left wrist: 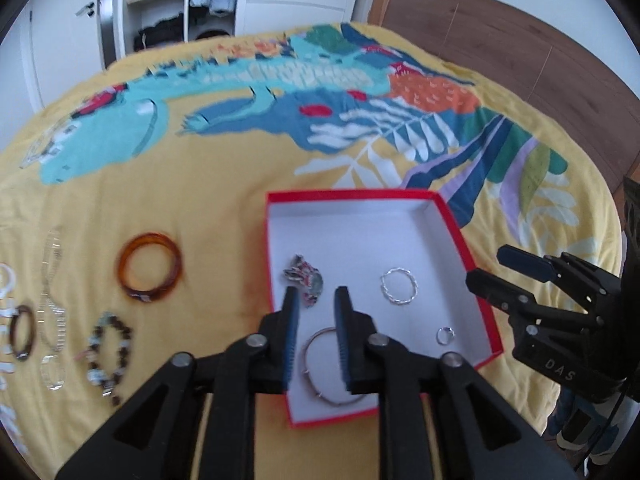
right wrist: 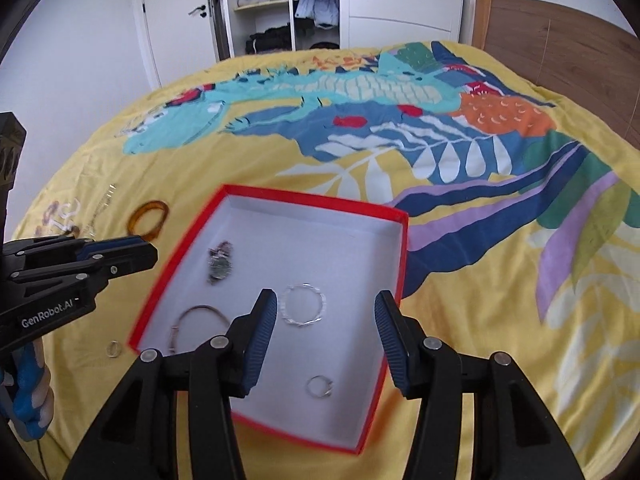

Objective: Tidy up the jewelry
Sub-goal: 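Open the left gripper to release the watch while the right gripper releases the hoop, then withdraw both open grippers from the box toward the jewelry row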

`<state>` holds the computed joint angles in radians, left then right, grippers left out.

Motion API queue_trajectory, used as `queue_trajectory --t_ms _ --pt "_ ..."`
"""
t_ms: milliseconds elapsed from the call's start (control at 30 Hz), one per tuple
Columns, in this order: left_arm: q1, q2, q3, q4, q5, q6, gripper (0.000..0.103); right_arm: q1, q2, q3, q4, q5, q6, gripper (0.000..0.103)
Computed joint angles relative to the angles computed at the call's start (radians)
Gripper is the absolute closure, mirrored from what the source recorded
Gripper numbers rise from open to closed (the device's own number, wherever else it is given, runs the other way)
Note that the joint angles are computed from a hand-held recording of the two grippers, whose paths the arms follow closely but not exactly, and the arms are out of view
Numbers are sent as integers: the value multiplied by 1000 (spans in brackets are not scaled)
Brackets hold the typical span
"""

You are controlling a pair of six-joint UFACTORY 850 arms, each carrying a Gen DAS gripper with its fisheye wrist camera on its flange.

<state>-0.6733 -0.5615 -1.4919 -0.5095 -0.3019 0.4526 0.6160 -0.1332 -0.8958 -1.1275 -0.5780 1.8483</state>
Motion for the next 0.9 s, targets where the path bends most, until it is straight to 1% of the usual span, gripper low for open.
queue_trajectory --t_ms 33,67,200,267,333,533,600,767,900 --pt "1 17 15 15 10 -11 76 12 9 -3 3 -10 2 53" --pt "4 50 45 39 29 -30 75 24 14 -7 7 -22 2 53" --pt "23 142 128 77 60 -54 75 78 36 -31 17 -68 13 53" --pt "35 199 180 138 80 -104 75 108 39 -49 21 -92 14 53" --pt "48 240 220 154 90 -114 75 140 39 -70 22 -116 15 53" --pt "103 383 353 265 126 -212 75 222 15 -142 17 -162 17 53" --pt "121 417 383 318 128 -259 75 240 2 -166 16 -171 11 53" --pt "176 493 460 375 131 -310 75 282 -33 -222 8 -180 9 53" --pt "218 529 504 407 131 -342 75 302 -59 -258 1 -171 5 57"
